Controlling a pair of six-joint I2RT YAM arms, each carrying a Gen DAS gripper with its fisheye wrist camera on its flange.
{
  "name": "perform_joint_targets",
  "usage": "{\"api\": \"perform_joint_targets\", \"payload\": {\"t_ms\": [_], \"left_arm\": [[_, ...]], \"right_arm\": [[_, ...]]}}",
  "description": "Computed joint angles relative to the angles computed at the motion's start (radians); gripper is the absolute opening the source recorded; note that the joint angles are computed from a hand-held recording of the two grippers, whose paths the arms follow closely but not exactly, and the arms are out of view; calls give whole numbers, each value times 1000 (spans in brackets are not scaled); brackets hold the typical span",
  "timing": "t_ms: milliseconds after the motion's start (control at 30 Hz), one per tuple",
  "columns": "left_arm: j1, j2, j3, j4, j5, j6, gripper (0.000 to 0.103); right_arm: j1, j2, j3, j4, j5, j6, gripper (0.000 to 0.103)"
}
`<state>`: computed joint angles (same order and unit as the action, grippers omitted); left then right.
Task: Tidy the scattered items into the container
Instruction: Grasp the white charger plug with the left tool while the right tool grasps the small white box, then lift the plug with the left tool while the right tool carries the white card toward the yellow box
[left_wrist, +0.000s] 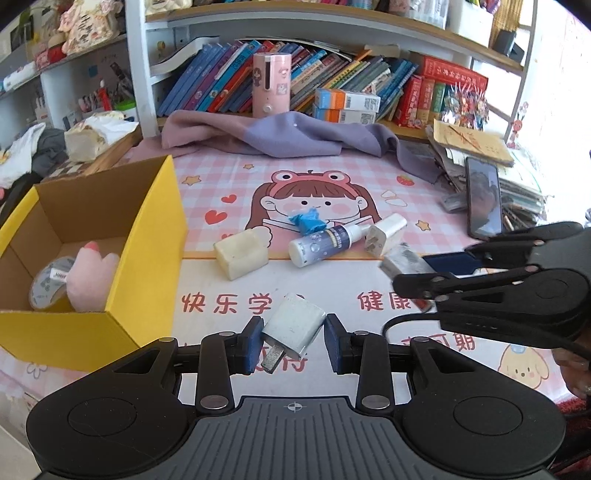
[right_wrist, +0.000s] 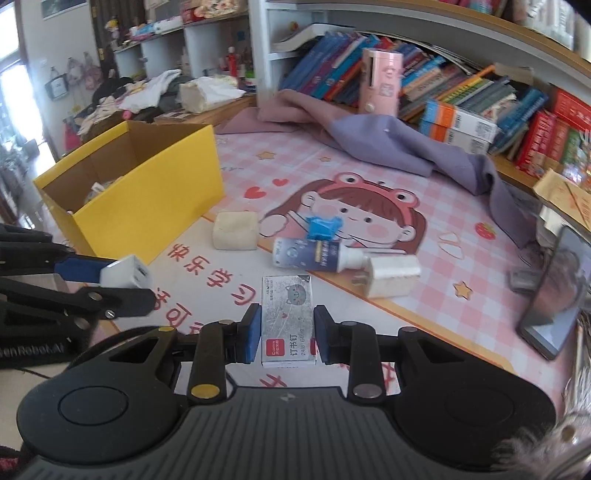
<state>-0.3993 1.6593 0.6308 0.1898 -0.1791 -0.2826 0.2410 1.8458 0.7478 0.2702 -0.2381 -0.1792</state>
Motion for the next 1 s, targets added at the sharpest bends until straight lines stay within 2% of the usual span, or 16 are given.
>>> {"api": "perform_joint_targets", "payload": {"t_ms": [367,633,867,1000], "left_arm": [[58,-83,-99,76,111,78,34],[138,-192,-224,113,236,166,34],[281,-361,-343,47,378,268,34],[396,-476,-392,-26,484,365,34]], "right_arm": [[86,-110,-119,26,140,101,28],[239,-196,-200,24,305,240,28],[452,-273,-237,-42,487,401,28],[589,-295,-232,-92,601,513,28]]}}
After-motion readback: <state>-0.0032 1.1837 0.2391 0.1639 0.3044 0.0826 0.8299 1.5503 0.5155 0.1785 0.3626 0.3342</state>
